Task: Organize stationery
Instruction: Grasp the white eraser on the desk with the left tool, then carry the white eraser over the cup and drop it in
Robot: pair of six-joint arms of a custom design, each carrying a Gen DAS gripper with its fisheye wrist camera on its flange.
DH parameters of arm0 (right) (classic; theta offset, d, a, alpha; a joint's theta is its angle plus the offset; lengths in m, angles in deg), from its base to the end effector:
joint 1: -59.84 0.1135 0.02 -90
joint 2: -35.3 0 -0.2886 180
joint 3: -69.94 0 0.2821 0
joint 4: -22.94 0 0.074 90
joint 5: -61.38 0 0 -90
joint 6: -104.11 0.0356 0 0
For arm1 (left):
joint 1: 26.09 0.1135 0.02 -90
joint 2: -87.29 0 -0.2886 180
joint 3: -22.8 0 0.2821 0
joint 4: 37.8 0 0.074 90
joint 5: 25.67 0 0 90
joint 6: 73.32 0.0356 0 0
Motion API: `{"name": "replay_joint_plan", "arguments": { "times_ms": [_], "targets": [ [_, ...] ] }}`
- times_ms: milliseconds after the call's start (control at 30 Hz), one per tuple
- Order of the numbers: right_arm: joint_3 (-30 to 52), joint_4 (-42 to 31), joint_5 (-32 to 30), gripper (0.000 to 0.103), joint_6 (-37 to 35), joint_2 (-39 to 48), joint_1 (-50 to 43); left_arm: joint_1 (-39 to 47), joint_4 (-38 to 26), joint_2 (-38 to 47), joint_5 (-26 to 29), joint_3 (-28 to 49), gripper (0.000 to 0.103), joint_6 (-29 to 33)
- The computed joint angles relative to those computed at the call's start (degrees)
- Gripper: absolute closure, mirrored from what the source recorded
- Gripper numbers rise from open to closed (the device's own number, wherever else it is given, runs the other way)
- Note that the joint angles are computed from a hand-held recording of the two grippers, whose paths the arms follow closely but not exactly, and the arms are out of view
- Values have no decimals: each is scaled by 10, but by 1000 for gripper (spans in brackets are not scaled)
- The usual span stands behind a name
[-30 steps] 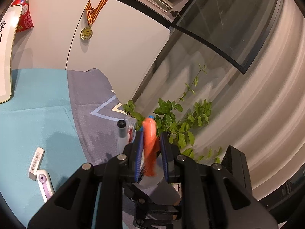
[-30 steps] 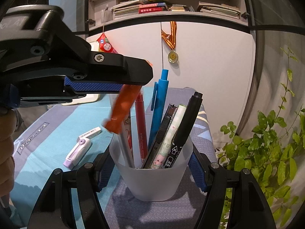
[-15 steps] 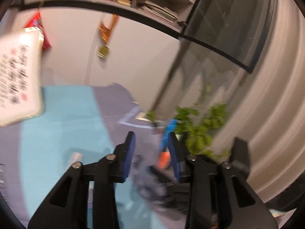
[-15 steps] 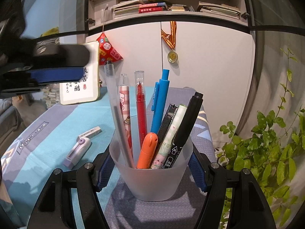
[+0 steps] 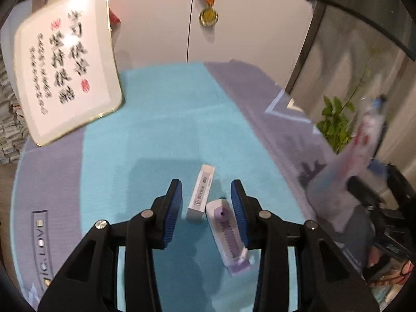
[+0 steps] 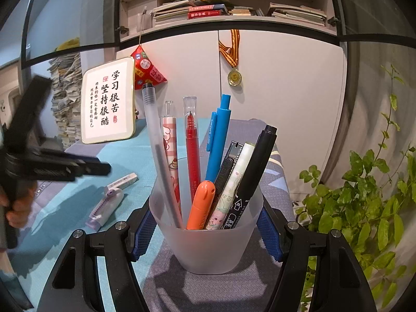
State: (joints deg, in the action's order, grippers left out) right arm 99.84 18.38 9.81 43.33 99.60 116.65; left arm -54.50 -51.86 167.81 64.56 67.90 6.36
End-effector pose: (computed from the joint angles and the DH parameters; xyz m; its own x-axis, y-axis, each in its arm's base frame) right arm 0.1317 0.1610 0.1501 -0.4913 -0.0525 -0.8694 -0.1732 0.9841 0.0385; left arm 0.2406 -0.1303 0.1513 -0.7435 0.1985 -0.6387 0.3506 0.9289 -0.1194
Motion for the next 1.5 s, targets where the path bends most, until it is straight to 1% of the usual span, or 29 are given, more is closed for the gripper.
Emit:
{"name": "replay_joint_plan", "arguments": {
  "times_ms": [133, 200, 333, 367, 400, 433, 533, 600, 700, 767, 900, 1033, 1200, 1267, 1400, 1500],
  "targets": [
    [-1, 1, -3, 32, 0, -2, -2, 1, 13, 57, -3, 27, 66, 13],
    [-1, 1, -3, 32, 1, -2, -2, -5, 11, 73, -9, 39, 67, 20],
    [-1, 1, -3, 32, 1, -2, -2, -1, -2, 109, 3, 62, 68, 17],
    [-1, 1, -3, 32, 1, -2, -2, 4, -1, 118, 9, 66, 71, 15],
    [-1, 1, -2, 32, 1, -1, -2, 4, 6, 118, 7, 64, 72, 15],
    [-1, 1, -2, 32, 1, -1, -2, 4, 5, 119, 4, 66, 75, 18],
    [-1, 1, -2, 32, 1, -1, -1, -4, -4, 120, -10, 71, 87, 28],
    [-1, 1, -2, 32, 1, -1, -1, -6, -6, 117, -14, 72, 89, 31],
    [-1, 2, -3, 32, 1, -1, -2, -7, 0, 87, -8, 55, 89, 26],
    [-1, 2, -2, 32, 2, 0, -1, -15, 4, 55, -16, 41, 89, 27],
    [0, 1, -1, 32, 1, 0, -1, -22, -8, -33, -15, 15, 89, 30],
    [0, 2, -1, 32, 2, 1, -1, -25, -36, -125, 10, -3, 89, 19],
    [-1, 2, -1, 32, 1, 0, -1, -45, -65, -197, 45, -8, 89, -3],
    [0, 2, 0, 32, 1, 1, -1, -67, -62, -207, 43, -5, 89, -13],
    [0, 2, -1, 32, 1, 2, -1, -109, -58, -229, 63, 8, 89, -30],
    [0, 3, -1, 32, 1, 1, -1, -163, -29, -220, 32, 19, 89, -30]
  ]
}}
